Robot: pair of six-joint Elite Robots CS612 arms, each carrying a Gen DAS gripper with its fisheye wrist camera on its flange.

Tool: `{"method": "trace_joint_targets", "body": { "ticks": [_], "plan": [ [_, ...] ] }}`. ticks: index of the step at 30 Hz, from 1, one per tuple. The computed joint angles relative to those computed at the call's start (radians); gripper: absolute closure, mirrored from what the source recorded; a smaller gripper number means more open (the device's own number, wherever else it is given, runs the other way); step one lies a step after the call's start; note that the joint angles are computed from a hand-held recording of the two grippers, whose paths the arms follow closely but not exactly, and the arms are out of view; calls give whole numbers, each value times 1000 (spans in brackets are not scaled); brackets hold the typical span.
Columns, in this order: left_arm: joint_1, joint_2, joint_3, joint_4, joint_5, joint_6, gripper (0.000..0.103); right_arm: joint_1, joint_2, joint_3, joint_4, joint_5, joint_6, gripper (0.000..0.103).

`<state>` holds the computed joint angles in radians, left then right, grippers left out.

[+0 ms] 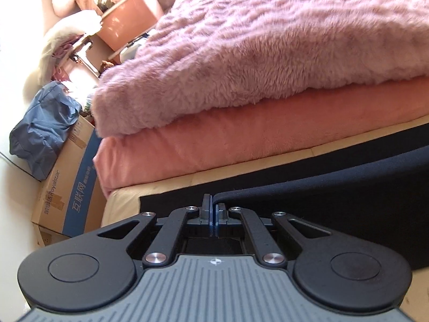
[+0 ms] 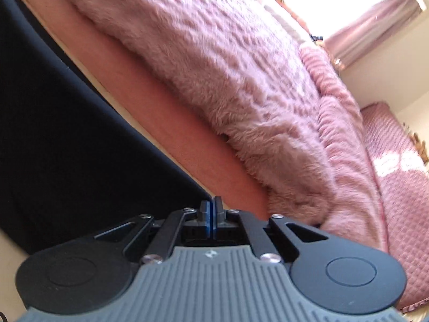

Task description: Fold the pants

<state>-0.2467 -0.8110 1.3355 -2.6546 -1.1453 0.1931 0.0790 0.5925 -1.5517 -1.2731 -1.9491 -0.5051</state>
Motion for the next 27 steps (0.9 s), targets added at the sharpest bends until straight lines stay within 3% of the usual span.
{"method": "trace_joint_targets", "body": {
  "ticks": [4, 9, 14, 20, 23, 27],
  "plan": [
    [-1, 58, -58, 37, 16, -4, 102, -2, 7, 57, -18, 3, 20, 103],
    [1, 89, -82, 58, 15, -23, 102, -14, 14, 76, -22, 35, 67, 103],
    [4, 86, -65, 21, -6, -56, 102, -18, 21, 74, -17, 54, 99, 103],
    [-5, 35, -31, -7, 0, -56, 102, -6, 10, 41, -17, 32, 105, 103],
    [0, 32, -56, 36, -22, -85, 102, -9, -1, 32, -20, 43, 118, 103],
    [4, 77, -123, 112, -20, -93, 102, -19, -15, 74, -13, 57, 186, 103]
  ]
}}
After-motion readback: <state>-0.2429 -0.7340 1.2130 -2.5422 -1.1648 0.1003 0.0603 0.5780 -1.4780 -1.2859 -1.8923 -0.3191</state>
